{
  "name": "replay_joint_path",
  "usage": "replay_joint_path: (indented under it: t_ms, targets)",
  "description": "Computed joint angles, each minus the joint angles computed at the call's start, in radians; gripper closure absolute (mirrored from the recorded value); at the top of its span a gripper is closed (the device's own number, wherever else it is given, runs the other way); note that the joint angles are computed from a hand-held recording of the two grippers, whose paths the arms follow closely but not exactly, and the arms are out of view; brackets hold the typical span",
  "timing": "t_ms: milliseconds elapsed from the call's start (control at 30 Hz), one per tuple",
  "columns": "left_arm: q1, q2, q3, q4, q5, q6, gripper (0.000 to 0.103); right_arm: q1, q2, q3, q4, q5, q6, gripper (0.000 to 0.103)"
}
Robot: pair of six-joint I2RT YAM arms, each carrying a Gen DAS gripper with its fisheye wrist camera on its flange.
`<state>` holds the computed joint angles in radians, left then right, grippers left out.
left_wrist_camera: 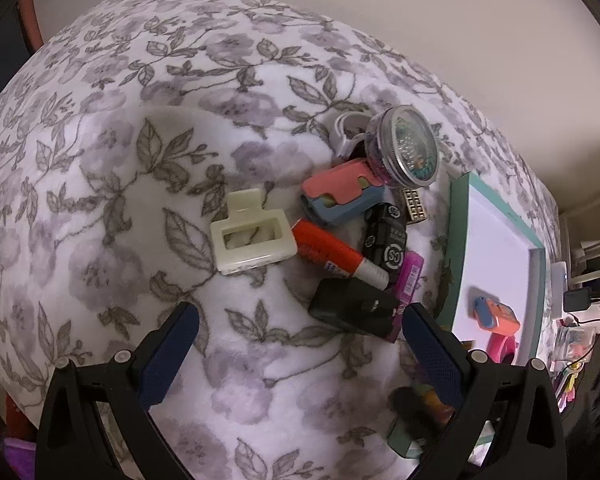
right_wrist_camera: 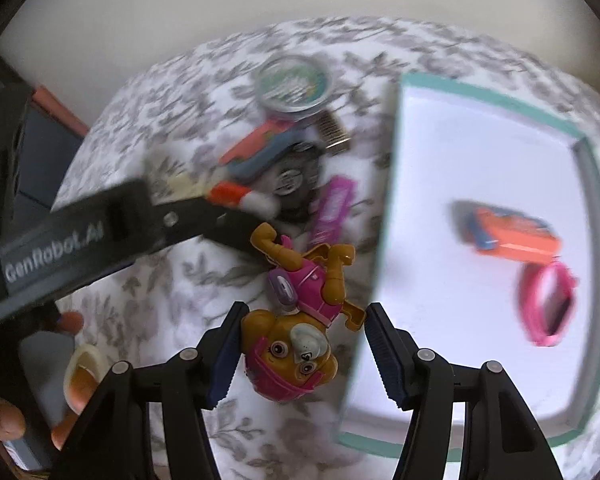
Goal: Organize rigid objects
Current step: 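Grasp the toy dog figure with the right tool while the left tool grasps the black charger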
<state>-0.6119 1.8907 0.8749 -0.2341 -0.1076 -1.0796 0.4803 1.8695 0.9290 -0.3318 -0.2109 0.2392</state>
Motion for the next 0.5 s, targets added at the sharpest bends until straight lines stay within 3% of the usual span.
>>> replay_joint_path:
  t_ms: [100, 333, 500]
  targets:
    - [-0.004, 0.016, 0.024, -0.004, 0.000, 0.018, 0.002, -0.056, -0.036, -0.014, -0.001, -0.011, -0.003, 0.040]
    - [-0.038, 0.105, 0.145, -0.068, -0.022, 0.089, 0.016, -0.169, -0.105, -0.053, -0.003, -0.024, 0.006, 0.040]
    - [-0.044, 0.165, 0.198, -0.088, -0.021, 0.110, 0.037, -0.219, -0.102, -0.053, -0.009, -0.045, 0.002, 0.041]
